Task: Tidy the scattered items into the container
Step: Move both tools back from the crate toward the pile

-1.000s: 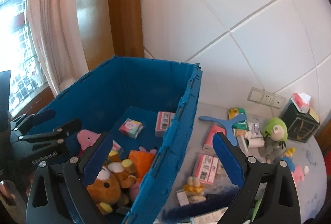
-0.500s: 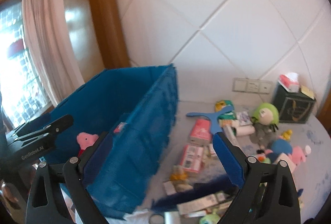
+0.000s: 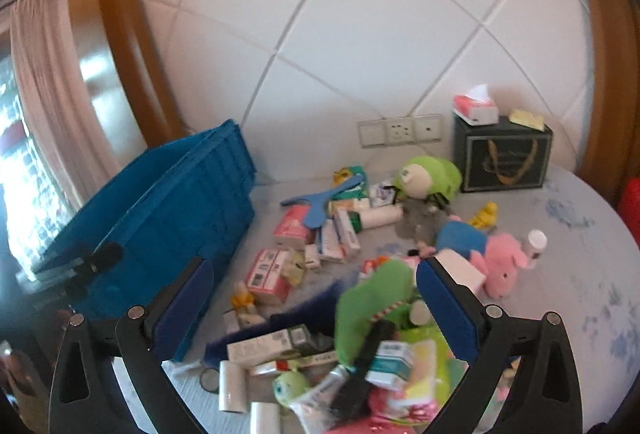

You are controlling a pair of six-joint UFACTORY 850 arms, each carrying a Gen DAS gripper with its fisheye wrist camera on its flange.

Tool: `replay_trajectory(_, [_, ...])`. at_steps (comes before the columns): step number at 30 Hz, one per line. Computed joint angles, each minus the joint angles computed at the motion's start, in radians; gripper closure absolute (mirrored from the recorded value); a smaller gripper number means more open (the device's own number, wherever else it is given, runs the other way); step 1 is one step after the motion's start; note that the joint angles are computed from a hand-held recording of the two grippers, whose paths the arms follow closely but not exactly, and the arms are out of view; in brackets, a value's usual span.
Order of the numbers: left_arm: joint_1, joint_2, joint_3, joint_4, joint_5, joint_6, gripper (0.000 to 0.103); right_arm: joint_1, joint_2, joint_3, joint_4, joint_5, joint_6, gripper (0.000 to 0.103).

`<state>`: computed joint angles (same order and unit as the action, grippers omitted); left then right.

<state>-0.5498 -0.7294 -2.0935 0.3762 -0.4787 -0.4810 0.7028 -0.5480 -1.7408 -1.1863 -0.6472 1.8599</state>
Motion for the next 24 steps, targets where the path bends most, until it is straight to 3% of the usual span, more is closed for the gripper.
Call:
replay_trajectory(3, [-0.017,-0.014,0.009,-0.047,-0.003,0.064,0.002,0.002,0.062,0.104,-0.020,-0.010,0.076,0.000])
replay_trajectory(9, [-0.016,-0.024,0.050,-0.109,0.036,0.172,0.002,-0.008,0.129,0.248,-0.055,0.115,0.233,0.000])
replay_trajectory(15, [0.001,-0.047,0.070,-0.213,0.059,0.293,0.002,0.030,0.138,0.294,-0.075,-0.033,0.367,0.000])
replay_trajectory(19, [0.001,-0.082,0.056,-0.269,0.027,0.349,0.002,0.019,0.151,0.347,-0.027,-0.002,0.360,0.000])
replay_trajectory(24, [-0.018,-0.127,0.013,-0.150,-0.022,0.228,0.002,-0.005,0.186,0.434,-0.024,0.015,0.419,0.000])
